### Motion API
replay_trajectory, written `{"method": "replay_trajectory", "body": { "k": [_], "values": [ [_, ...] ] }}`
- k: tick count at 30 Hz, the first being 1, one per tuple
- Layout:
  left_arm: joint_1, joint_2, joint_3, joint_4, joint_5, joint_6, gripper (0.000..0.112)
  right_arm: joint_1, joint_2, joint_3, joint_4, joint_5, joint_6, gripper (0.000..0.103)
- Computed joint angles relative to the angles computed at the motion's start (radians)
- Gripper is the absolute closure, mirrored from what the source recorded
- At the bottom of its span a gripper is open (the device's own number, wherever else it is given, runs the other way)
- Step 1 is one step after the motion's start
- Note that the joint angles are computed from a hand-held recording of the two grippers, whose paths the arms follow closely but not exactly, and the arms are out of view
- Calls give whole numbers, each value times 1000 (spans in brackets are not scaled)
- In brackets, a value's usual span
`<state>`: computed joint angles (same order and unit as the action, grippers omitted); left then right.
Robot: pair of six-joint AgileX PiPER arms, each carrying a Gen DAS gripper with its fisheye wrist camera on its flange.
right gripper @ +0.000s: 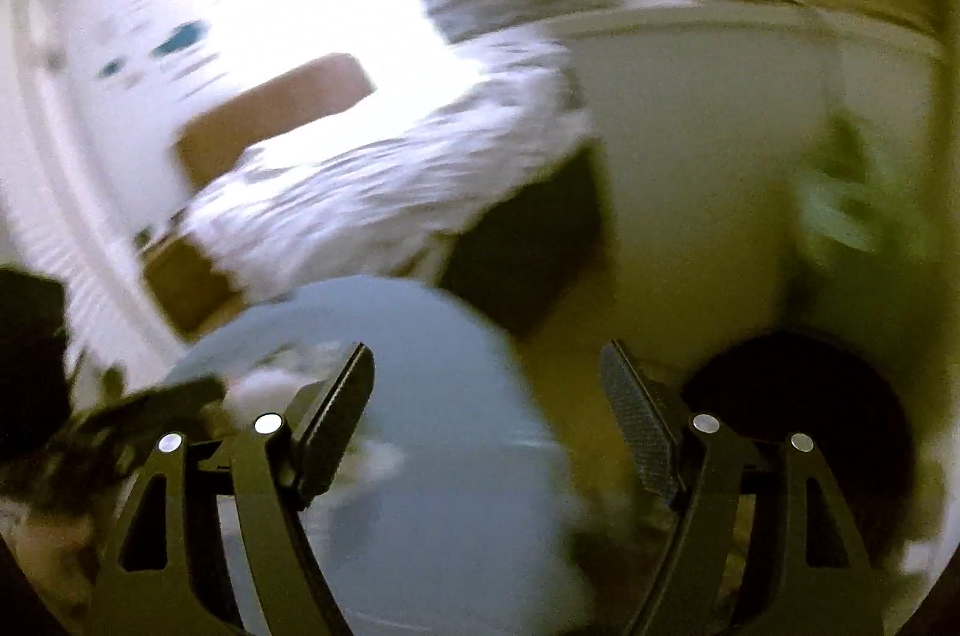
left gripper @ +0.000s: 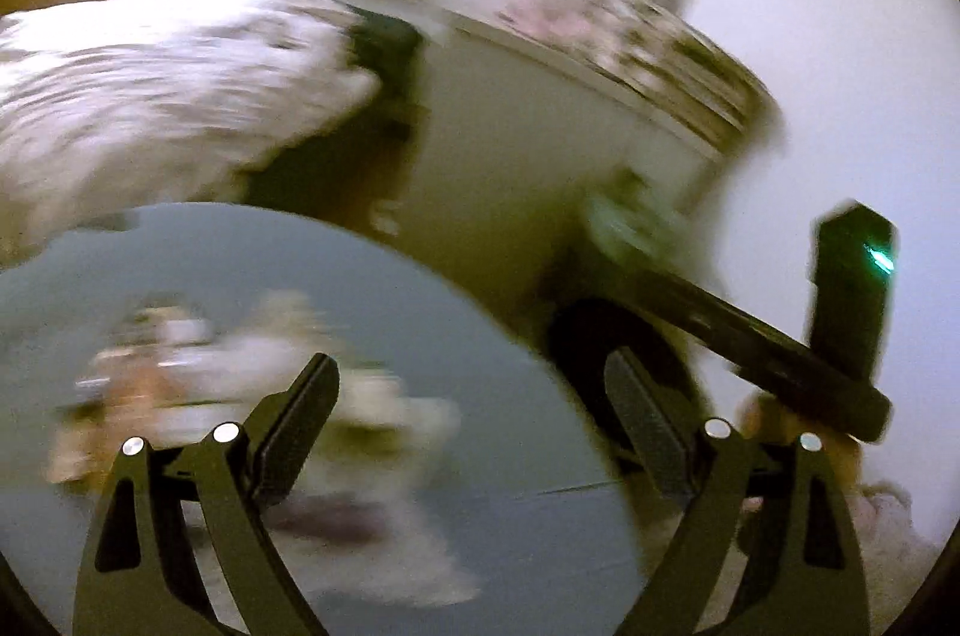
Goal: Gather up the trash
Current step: 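Grasp the dark green can with the right tool while the left tool reaches toward the remaining trash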
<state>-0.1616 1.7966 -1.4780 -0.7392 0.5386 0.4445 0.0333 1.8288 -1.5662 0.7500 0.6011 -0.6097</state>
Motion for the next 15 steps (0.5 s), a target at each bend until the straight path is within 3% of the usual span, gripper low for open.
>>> {"method": "replay_trajectory", "body": {
  "k": [4, 7, 9, 13, 15],
  "values": [
    [170, -60, 113, -12, -23, 85, 23, 172, 26, -59, -12, 11, -83, 26],
    [256, -14, 92, -44, 46, 180, 28, 293, 78, -128, -66, 18, -114, 29],
    [292, 37, 44, -45, 117, 224, 43, 344, 114, -178, -111, 37, -96, 31],
    [311, 108, -16, -27, 187, 279, 50, 431, 204, -297, -211, 74, -80, 33],
    [314, 131, -27, -36, 191, 308, 50, 459, 239, -339, -291, 89, -53, 38]
  ]
}}
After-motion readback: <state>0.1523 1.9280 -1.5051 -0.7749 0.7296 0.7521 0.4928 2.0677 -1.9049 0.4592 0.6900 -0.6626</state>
